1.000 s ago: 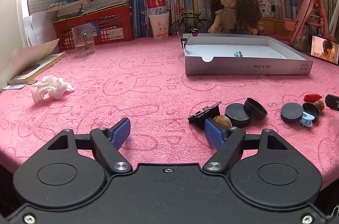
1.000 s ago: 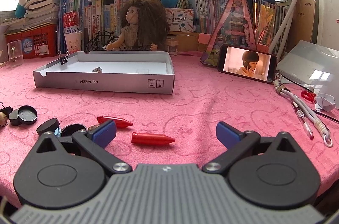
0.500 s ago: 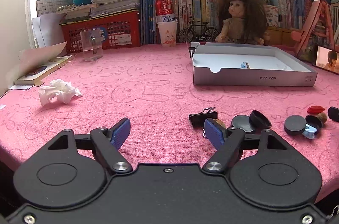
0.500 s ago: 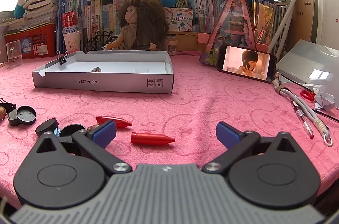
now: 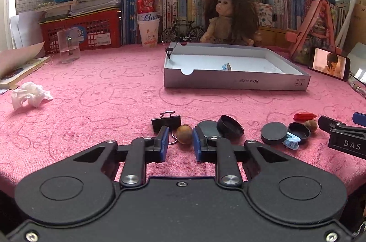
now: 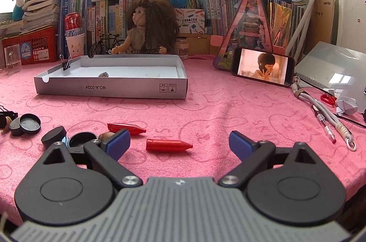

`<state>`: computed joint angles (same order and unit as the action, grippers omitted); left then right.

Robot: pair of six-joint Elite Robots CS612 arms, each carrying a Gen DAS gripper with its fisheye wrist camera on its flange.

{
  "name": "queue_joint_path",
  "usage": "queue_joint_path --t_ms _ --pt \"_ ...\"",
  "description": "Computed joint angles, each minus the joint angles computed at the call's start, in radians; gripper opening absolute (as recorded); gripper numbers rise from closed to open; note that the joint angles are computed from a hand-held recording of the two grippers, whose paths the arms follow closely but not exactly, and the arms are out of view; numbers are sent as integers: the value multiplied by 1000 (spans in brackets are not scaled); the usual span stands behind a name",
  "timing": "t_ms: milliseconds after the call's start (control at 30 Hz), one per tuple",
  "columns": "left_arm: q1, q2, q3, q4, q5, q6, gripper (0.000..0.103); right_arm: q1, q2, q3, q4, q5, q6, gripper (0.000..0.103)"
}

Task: Organize rigid objects
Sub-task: 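Grasp the brown nut with the left tool while the right tool grasps a red crayon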

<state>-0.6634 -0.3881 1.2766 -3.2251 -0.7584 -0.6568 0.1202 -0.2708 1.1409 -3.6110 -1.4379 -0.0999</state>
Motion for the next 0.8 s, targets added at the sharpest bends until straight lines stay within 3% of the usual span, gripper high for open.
queue_joint_path --t_ms 267,533,800 --pt "3 15 -26 15 15 16 18 -2 -5 8 4 12 21 69" --pt "13 26 -51 38 6 13 18 1 -7 14 7 25 22 67" --pt "13 30 -52 23 8 21 17 3 -5 13 6 19 22 49"
